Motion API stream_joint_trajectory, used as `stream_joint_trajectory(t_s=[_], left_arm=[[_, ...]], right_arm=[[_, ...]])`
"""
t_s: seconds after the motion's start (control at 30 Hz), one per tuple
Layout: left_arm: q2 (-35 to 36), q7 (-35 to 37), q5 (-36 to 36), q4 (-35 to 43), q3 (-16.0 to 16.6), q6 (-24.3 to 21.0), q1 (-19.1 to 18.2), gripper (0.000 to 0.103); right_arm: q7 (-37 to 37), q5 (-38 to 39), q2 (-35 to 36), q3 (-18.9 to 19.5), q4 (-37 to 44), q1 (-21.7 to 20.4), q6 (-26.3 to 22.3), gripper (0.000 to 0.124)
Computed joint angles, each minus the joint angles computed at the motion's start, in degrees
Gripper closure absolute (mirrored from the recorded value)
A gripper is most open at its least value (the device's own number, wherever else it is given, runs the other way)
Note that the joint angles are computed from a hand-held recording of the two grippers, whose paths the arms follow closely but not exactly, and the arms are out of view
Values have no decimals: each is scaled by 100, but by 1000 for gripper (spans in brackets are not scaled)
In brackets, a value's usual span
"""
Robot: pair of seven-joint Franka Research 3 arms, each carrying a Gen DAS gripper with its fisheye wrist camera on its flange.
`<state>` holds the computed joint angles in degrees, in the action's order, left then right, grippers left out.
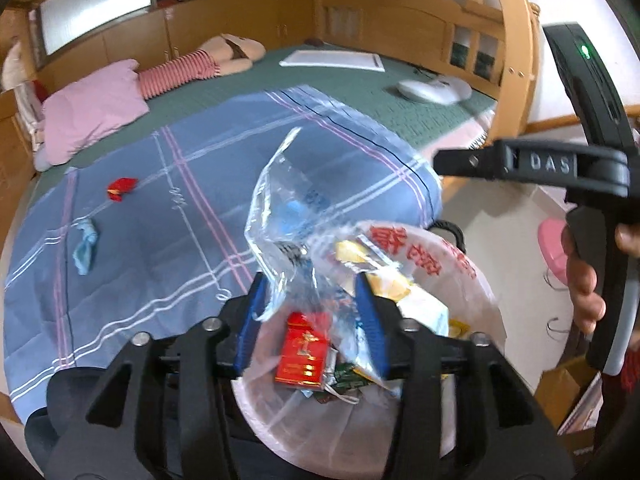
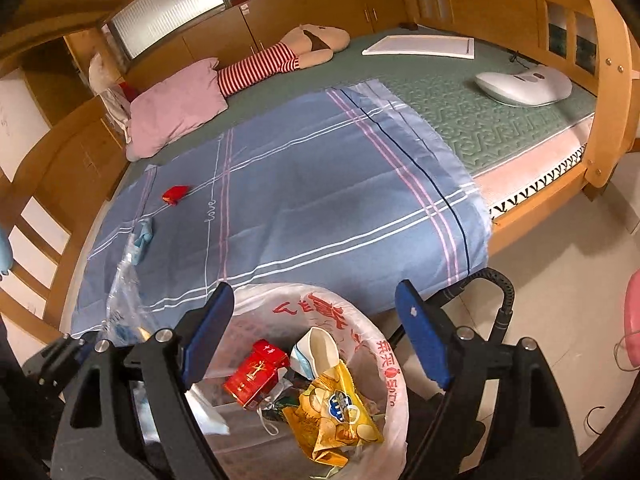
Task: Collect trash
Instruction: 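Open both grippers over the bin to drop the box and wrapper, then grasp the light blue cloth with the left gripper while the right moves to the red packet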
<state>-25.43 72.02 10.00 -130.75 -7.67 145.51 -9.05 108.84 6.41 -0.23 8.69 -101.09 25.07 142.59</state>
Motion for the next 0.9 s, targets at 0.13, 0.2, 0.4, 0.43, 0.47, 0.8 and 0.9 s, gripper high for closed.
stream_joint_trajectory(t_s=[0.13, 0.2, 0.4, 0.43, 0.47, 0.8, 0.9], left_arm=[[27, -19, 73, -33, -51, 21, 21, 20], [50, -56, 51, -23, -40, -14, 24, 18], [-21, -616, 340, -87, -33, 104, 476, 17], [-32, -863, 569, -73, -59, 116, 717, 17], [-18, -1031, 697, -36, -37, 112, 870, 17], [2822, -1190, 1224, 2558, 779, -808, 2311, 12], [3826, -495, 584, 3430, 875, -1346, 2473, 14]], right_arm=[[48, -45, 47, 2, 27, 10, -28, 43], [56, -17, 84, 4, 60, 21, -56, 43], [10, -14, 205, 17, 129, 82, -108, 43], [24, -47, 237, 18, 153, 96, -125, 43], [49, -94, 284, 17, 192, 111, -160, 43], [133, -219, 848, -38, 826, 276, -538, 43], [137, -261, 1062, -66, 1127, 335, -621, 43]])
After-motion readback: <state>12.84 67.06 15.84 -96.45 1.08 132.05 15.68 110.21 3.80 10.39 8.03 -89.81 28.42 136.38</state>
